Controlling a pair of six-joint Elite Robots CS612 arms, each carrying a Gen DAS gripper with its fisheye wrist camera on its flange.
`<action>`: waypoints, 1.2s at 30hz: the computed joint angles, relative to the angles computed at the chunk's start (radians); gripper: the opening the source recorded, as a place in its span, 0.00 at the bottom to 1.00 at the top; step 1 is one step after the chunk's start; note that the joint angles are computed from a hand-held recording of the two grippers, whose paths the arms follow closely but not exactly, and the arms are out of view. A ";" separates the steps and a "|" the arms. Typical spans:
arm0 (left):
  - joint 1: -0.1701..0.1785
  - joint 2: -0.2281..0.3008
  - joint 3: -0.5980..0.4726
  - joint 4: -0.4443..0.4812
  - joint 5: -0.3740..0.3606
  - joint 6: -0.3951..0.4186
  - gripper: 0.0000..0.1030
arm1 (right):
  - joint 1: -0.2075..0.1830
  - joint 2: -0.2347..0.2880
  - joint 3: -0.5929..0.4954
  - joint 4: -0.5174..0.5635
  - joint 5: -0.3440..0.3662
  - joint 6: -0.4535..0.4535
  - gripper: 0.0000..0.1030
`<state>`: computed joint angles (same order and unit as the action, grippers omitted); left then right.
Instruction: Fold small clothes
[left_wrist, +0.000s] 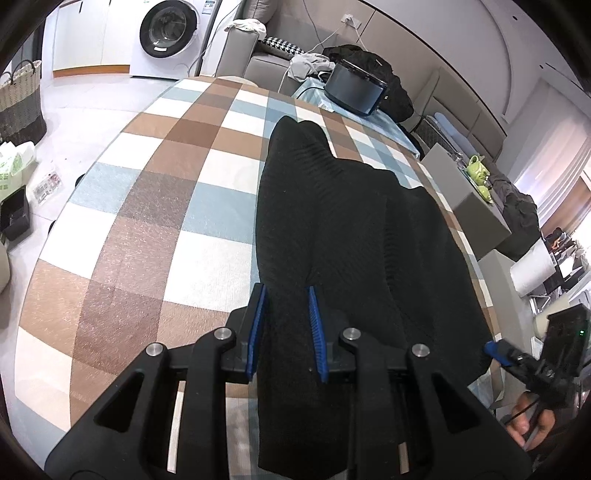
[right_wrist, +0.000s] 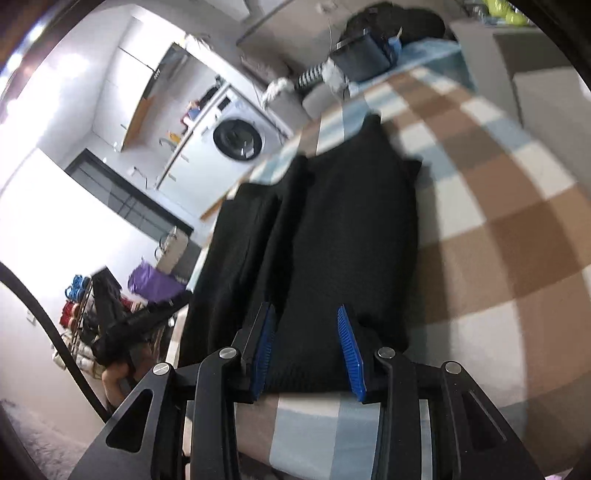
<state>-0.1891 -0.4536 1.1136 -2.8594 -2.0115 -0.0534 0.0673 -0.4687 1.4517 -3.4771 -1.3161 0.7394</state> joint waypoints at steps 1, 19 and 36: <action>0.001 -0.003 0.005 -0.004 -0.006 0.002 0.19 | 0.002 0.004 -0.009 0.013 0.002 -0.012 0.35; 0.006 -0.051 0.095 -0.026 -0.057 0.119 0.73 | 0.028 0.150 -0.358 0.322 0.062 -0.090 0.35; -0.013 -0.054 0.099 0.004 -0.042 0.167 0.73 | 0.017 0.110 -0.303 0.383 -0.028 -0.077 0.06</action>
<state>-0.2023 -0.5078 1.2122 -2.8557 -2.0533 0.1136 0.0843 -0.3583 1.1488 -3.0942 -1.3443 0.6626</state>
